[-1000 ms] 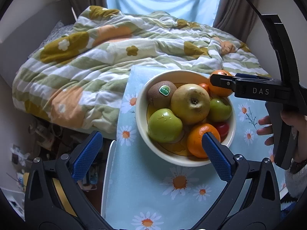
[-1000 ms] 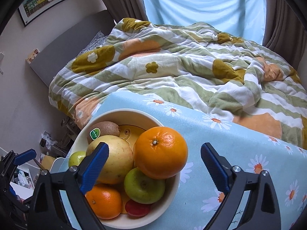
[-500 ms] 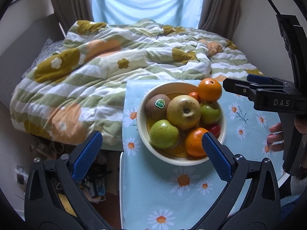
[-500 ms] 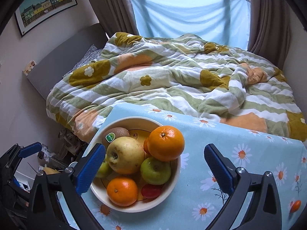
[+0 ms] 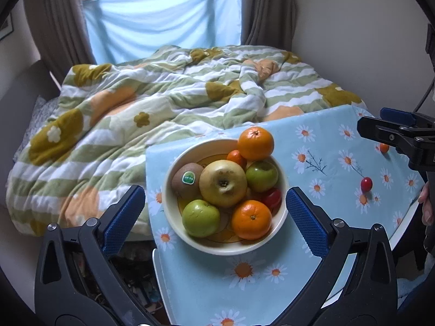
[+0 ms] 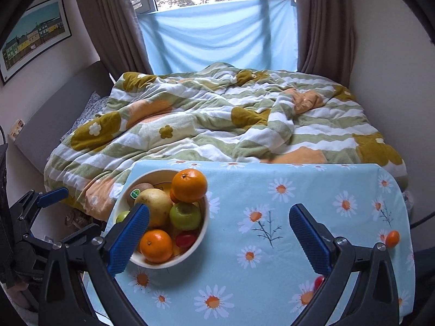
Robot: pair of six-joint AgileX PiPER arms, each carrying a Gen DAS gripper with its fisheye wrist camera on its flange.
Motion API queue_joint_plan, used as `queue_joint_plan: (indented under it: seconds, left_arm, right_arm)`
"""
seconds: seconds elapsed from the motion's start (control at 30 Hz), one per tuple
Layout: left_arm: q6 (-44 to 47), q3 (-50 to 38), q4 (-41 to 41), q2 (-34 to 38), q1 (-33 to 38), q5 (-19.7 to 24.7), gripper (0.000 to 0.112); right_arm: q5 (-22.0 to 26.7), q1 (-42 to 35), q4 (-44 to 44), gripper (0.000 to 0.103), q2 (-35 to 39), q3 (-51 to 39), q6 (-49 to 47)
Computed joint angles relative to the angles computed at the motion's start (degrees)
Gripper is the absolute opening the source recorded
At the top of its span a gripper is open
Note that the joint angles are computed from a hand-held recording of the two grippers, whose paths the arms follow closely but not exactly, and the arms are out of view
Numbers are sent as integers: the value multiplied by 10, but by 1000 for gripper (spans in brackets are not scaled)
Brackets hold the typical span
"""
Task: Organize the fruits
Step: 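Move the left gripper to the cherry tomato while the right moves to the small tangerine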
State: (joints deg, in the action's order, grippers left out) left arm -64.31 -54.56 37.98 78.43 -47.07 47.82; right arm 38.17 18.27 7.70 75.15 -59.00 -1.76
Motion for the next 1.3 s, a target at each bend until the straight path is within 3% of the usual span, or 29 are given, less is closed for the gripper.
queue_joint_plan:
  seconds: [0.13, 0.37, 0.67, 0.9, 1.17, 1.3]
  left_arm:
    - [-16, -47, 4, 35, -25, 11, 103]
    - [-64, -166, 5, 134, -89, 50, 103]
    - [-85, -383, -26, 312, -158, 105, 103]
    - [-95, -549, -53, 454, -196, 148, 103]
    - [-92, -691, -65, 584, -214, 171, 103]
    - [-65, -759, -87, 641, -212, 189, 87]
  right_arm:
    - [16, -71, 21, 103, -40, 16, -49]
    - [88, -291, 186, 103, -56, 21, -319]
    - [172, -501, 275, 102, 20, -15, -597]
    - [202, -585, 321, 102, 107, -47, -769]
    - [196, -612, 332, 102, 216, -90, -893]
    - [169, -608, 338, 102, 250, -95, -946]
